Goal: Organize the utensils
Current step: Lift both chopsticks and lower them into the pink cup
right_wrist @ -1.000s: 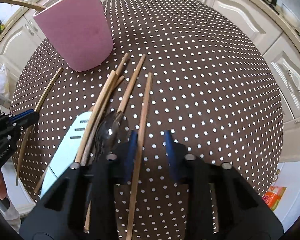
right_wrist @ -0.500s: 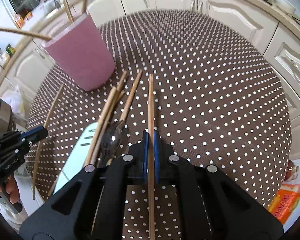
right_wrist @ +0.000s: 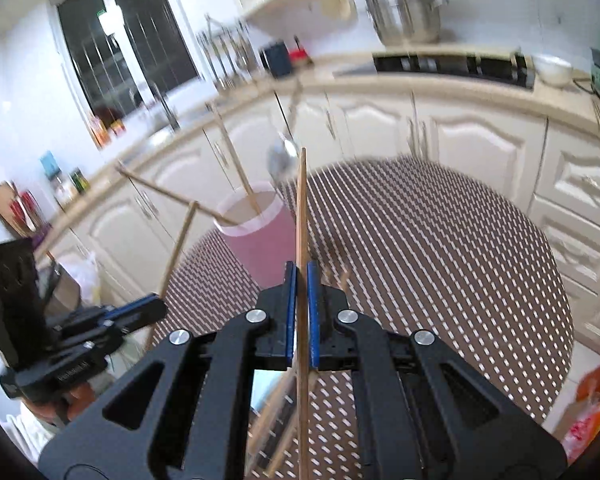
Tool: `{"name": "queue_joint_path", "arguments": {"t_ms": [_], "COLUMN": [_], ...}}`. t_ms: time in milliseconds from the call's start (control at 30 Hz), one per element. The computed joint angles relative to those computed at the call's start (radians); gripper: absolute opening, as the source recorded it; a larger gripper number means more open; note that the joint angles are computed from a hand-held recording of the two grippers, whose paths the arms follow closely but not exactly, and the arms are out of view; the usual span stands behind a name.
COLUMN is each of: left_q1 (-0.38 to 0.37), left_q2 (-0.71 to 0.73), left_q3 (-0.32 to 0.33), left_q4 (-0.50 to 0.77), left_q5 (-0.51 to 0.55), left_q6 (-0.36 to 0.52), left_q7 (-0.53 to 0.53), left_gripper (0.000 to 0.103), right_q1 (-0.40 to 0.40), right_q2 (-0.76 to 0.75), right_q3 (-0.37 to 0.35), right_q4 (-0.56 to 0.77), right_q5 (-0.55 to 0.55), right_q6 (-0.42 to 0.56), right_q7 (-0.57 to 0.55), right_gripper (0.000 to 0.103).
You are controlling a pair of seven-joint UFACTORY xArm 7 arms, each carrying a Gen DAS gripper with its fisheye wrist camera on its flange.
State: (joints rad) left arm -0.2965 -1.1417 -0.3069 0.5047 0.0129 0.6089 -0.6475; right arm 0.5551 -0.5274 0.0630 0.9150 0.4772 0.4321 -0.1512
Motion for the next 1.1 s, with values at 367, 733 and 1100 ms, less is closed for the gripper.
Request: {"name": "queue_joint_path", "arguments": {"t_ms": [367,733,1100], "left_q1": [0.316,0.690,0.975], "left_q2": [0.023,0.085,0.040], "left_q3": [-0.116,-0.289,-0.433], "left_q4": [0.039,0.103,0.142], "left_q5": [0.136,0.125,0.068], "left_q6": [-0.403,-0.661,-0.758], "left_q7": [-0.112,-0.262,-0.361], "left_gripper": [0.005,0.005,0.005], "right_q1": [0.151,0.453,0.738], "right_q2": [0.057,0.231,0.337], "right_q3": [-0.010,-0.260,-0.600], "right_q4": [-0.004,0.101,0.165], "right_q5": [0.042,-0.066,-0.409], "right_q6": [-0.387,-0.648,-0.763], "right_q7": [0.010,0.054,0.342], "right_gripper": [0.006,0.006,0.006]}}
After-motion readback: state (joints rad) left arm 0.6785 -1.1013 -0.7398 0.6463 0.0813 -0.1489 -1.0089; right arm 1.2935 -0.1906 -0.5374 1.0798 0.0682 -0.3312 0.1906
